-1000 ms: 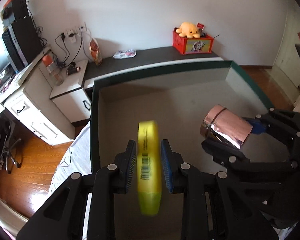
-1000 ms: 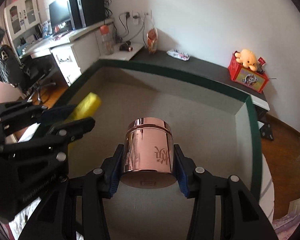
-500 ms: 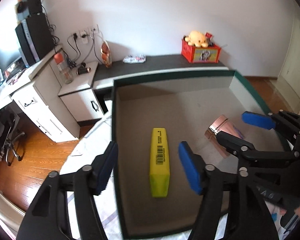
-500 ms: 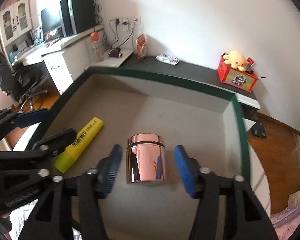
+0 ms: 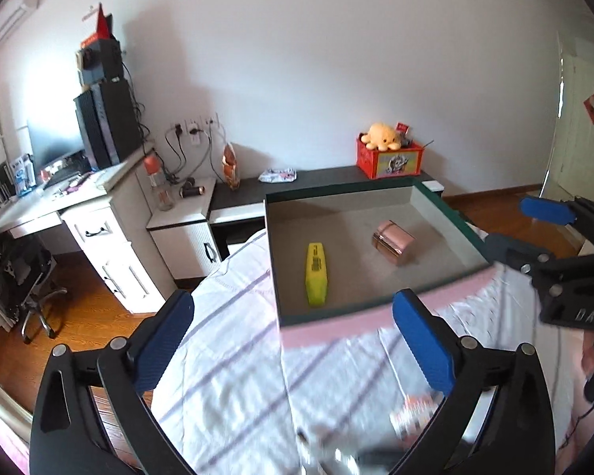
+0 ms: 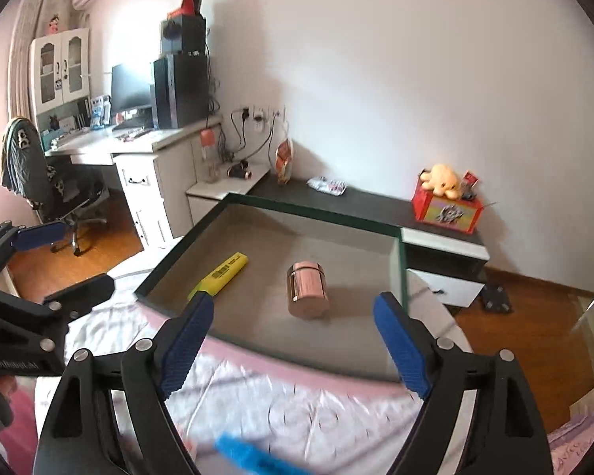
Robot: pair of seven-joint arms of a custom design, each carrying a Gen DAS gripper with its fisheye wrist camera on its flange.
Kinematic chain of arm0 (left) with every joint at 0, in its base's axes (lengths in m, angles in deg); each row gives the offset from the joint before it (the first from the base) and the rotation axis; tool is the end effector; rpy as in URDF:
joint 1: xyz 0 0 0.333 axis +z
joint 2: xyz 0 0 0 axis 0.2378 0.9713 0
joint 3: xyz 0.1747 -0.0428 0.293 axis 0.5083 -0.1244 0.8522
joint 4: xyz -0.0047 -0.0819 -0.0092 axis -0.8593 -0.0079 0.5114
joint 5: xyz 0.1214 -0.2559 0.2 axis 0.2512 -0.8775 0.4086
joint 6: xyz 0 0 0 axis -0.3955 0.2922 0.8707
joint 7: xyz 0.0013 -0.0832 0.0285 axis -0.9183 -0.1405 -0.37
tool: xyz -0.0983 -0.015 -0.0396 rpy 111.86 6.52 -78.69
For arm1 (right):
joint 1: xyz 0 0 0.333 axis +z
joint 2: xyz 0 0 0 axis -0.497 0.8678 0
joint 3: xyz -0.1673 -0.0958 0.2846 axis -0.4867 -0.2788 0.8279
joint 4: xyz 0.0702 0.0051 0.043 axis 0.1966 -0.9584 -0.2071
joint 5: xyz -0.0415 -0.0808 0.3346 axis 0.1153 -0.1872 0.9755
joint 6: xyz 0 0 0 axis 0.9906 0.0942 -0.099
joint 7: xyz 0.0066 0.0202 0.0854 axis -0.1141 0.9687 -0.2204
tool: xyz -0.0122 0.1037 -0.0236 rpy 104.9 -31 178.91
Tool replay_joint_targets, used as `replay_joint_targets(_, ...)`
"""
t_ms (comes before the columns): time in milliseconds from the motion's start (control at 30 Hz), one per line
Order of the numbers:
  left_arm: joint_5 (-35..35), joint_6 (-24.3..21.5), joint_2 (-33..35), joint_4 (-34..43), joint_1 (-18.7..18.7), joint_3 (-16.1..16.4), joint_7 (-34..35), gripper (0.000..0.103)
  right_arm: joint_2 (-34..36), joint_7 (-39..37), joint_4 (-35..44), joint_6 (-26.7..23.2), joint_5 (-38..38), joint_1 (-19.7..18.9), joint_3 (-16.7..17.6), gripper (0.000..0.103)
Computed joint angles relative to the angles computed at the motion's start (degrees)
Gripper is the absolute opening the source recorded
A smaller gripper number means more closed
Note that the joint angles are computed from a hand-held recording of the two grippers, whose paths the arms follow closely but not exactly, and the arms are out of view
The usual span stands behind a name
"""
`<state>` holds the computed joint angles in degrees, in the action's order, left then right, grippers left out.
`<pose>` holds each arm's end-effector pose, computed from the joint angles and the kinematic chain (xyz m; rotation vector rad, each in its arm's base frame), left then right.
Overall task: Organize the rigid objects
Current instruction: 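Move both tools back over the remaining items on the bed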
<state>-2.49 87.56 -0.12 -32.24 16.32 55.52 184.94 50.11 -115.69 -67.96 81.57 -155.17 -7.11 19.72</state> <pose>0.7016 -0.1413 0.4877 -0.9482 2.2620 -1.1333 0.5802 0.2388 0.4755 -1.4692 1.8882 -1.0481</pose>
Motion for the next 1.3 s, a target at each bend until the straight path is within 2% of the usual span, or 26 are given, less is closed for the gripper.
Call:
replay_joint_targets(100,-8.72,1.92,-5.32,-8.14,6.66,-5.75,10.77,0.103,-5.1,5.73,-5.63,-4.74,-4.67,2.51,1.1,0.09)
replay_joint_targets(167,-15.18,2.1,-8.27,-12.09,9.54,-7.61,17.07,0.103,-8.29,9.25,-9.53,-8.52,-6.49,3.45,3.14,0.093)
replay_joint_targets(233,-22.46,1.28,-11.42,-15.82,12.56,-8.98,23.2,0.103,-11.0,13.05,-13.01,-12.53,-7.83,4.17,5.33,0.103)
replay_joint_targets(333,-32.66,-1.31,-16.0,-20.92,16.01,-9.11,30.94,0.103,-14.95,18.63,-18.23,-16.87,-9.14,4.85,8.47,0.103)
replay_joint_targets(467,-42.79,-3.78,-20.7,-26.38,17.45,-6.61,37.55,0.103,-18.49,25.03,-23.64,-21.2,-8.06,5.85,12.12,0.103)
replay_joint_targets(533,-44.64,-4.48,-22.28,-28.79,17.02,-4.97,38.69,0.103,-19.48,27.88,-25.69,-22.32,-7.11,6.46,13.49,0.103)
replay_joint_targets(633,-44.68,-7.89,-23.84,-31.55,15.94,-2.74,39.77,0.103,-19.57,30.13,-27.22,-22.93,-6.1,7.17,14.55,0.103)
replay_joint_targets(933,-44.33,-8.15,-23.79,-36.35,8.09,1.64,43.44,0.103,-18.01,32.25,-29.01,-18.16,-4.25,6.58,13.58,0.103)
replay_joint_targets(1133,-41.48,-4.34,-20.18,-35.48,1.4,4.47,38.13,0.103,-16.99,34.28,-30.49,-14.81,-5.07,5.81,12.68,0.103)
replay_joint_targets(1300,-36.9,-2.86,-17.27,-33.88,-3.81,7.44,28.61,0.103,-16.38,35.4,-31.41,-11.85,-6.2,4.86,11.78,0.103)
